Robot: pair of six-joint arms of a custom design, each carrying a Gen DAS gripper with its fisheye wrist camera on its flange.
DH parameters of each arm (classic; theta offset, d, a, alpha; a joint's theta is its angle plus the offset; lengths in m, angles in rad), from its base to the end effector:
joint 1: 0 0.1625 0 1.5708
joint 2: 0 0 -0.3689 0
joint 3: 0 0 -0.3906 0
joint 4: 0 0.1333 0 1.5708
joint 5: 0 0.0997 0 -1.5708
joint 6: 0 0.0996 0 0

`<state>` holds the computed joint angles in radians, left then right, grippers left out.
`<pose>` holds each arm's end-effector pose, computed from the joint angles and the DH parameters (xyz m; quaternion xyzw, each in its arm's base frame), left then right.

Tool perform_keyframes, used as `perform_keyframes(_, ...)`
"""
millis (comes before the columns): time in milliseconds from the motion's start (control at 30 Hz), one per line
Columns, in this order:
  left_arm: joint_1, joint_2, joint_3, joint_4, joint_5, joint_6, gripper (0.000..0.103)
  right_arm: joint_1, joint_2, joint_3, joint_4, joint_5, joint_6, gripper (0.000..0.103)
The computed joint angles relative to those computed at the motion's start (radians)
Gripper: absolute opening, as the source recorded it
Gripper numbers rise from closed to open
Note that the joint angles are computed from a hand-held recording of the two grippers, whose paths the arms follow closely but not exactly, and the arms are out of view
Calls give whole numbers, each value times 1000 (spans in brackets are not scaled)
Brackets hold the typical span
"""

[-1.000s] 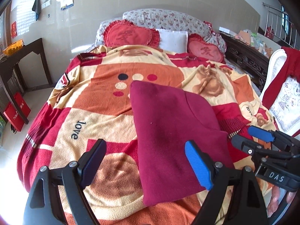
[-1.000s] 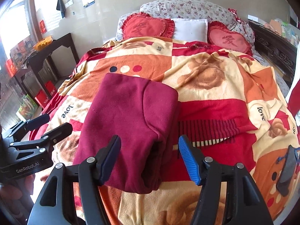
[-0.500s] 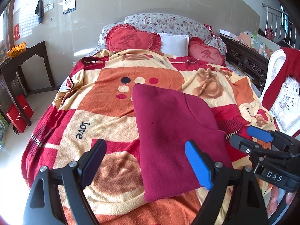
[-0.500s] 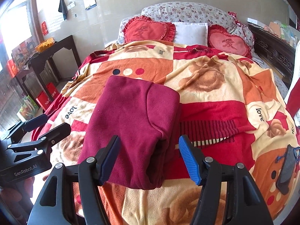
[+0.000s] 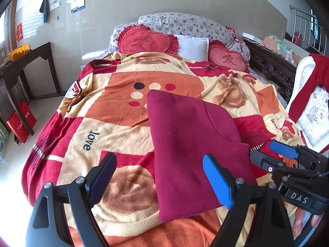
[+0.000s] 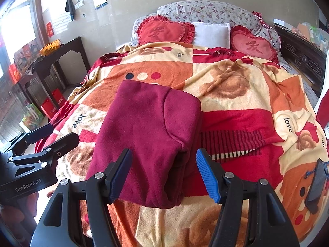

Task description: Fold small clothes

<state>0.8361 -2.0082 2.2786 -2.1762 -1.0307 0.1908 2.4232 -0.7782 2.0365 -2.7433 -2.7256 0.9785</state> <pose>-0.0926 -0.3778 0.3444 0.3844 0.8702 -0.2254 0.2102 0.3882 -0.2833 0.0011 -0.0294 -0.8369 0.4105 0.3608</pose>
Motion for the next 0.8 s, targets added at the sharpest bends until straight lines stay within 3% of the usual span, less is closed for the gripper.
perform_keyframes(800, 23, 33, 10, -29, -5, 10, 89, -20, 12, 5, -47, 22, -27, 46)
